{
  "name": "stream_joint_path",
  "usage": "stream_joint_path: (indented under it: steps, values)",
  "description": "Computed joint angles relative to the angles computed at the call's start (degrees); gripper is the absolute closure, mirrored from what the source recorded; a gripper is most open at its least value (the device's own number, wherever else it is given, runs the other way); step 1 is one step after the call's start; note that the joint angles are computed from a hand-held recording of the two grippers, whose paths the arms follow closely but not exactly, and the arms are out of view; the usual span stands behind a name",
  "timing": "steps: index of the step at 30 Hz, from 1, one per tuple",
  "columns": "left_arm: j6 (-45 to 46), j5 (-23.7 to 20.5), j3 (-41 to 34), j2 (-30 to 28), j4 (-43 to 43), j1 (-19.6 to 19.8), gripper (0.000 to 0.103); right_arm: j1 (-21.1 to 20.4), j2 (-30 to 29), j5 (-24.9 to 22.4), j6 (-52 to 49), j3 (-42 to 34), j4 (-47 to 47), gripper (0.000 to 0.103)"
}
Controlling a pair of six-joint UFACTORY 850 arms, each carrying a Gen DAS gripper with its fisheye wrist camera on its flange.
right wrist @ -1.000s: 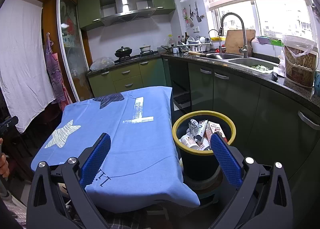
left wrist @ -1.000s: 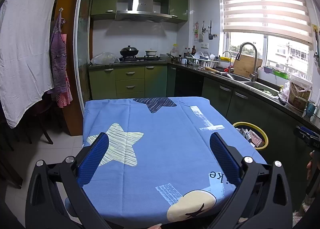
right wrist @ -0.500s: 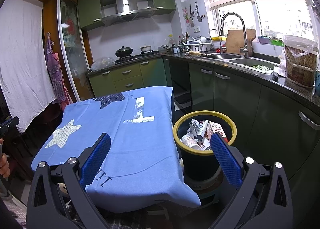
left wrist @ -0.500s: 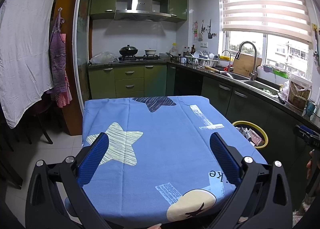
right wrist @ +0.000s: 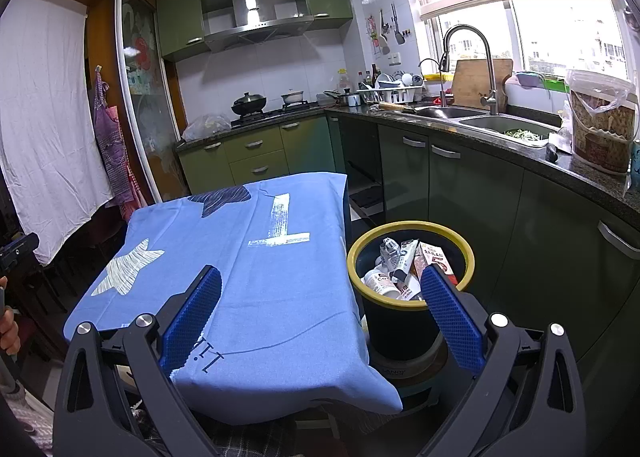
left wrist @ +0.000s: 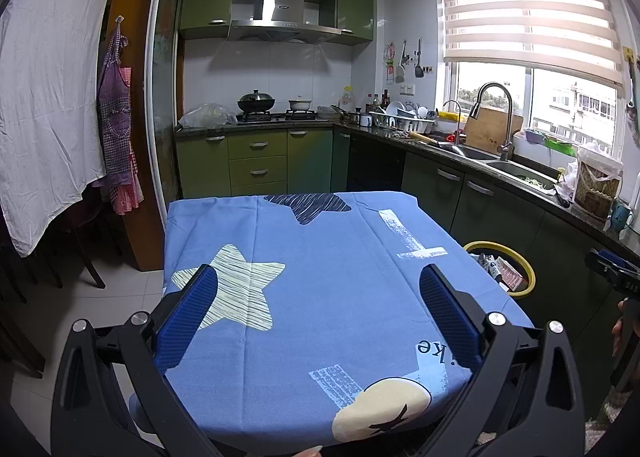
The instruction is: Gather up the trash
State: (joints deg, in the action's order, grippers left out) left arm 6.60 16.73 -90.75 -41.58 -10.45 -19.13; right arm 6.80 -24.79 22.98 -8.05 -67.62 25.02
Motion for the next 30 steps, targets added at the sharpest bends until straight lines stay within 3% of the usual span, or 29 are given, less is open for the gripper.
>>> stream_joint_path:
  steps: [14,21,27,30]
  values:
    - [-1.41,-0.74,-0.51,-0.28,1.54,0.02,0.007,0.18,-0.03,-0.01,-0.29,-0.07,0.41,0.005]
    - [-9.39,-1.41,-1.23,-0.83,9.58,0.56,0.007,0.29,-0.08,-0.06,-0.38,-0.14,0.6,0.005]
    - [1.46,0.71,-1.27,-1.29,0.11,-0.13,0.007,0.39,-0.22,-0.1,-0.44,-0.31,0.64,0.005]
    - [1.42,2.0,-0.88,-1.23,0.37,-0.22,0.007,0.29,-0.18,-0.15,-0.31,-0.26,0.43,0.005]
